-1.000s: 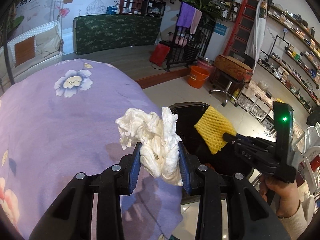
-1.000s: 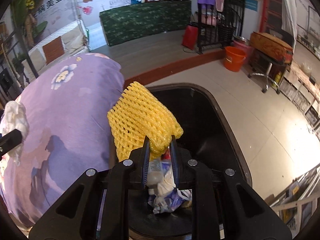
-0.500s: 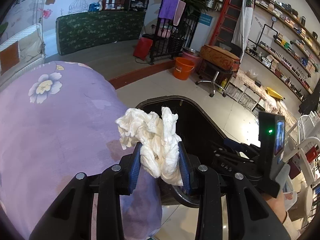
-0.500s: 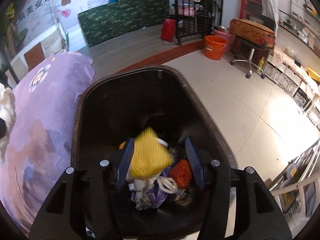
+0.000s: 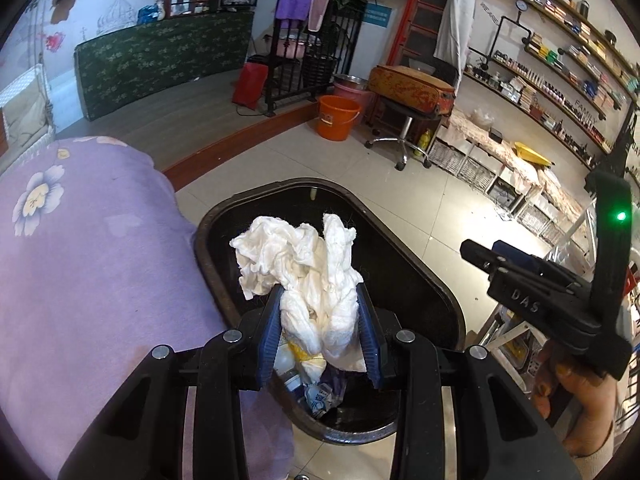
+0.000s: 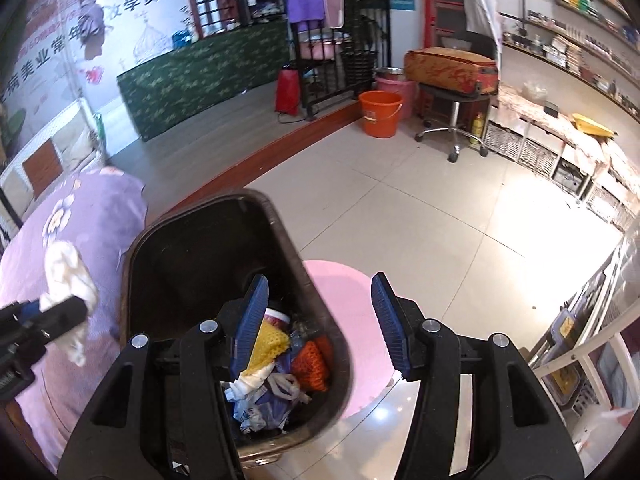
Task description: Collect trash
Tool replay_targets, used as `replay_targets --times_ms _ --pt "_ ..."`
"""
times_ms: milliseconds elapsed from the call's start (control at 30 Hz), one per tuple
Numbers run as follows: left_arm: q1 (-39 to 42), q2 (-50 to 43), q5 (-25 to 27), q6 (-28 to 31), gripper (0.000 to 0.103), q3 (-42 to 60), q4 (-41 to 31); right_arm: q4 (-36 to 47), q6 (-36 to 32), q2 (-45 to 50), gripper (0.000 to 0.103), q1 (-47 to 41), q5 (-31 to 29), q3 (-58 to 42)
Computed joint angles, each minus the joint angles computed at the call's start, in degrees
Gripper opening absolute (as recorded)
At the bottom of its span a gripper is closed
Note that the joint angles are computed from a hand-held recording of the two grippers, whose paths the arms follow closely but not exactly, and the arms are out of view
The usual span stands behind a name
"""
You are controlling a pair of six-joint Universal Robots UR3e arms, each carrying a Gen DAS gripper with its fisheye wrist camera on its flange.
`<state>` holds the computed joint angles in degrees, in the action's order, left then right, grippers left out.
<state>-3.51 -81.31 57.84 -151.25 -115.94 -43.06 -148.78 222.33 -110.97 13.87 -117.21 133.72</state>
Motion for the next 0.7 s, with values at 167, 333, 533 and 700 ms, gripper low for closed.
replay_targets --times_ms 167,333,533,700 --pt "-4.2 -2.9 2.5 -0.9 0.034 1.6 2.0 2.3 1.3 -2.1 0.054 0.0 -1.7 0.0" --pt "-7.5 -5.8 5.2 -0.5 0.037 3.4 2.9 3.9 2.0 -3.7 0.054 -0.6 -2.0 0.2" --pt "-9.1 -7.1 7.8 1.0 0.079 3.6 3.9 4.9 2.1 -4.4 0.064 -0.7 -2.4 -0.2" --pt "-7.7 -4.5 7.3 1.8 0.091 1.8 4.7 4.7 3.1 -3.5 0.072 0.2 -3.5 -1.1"
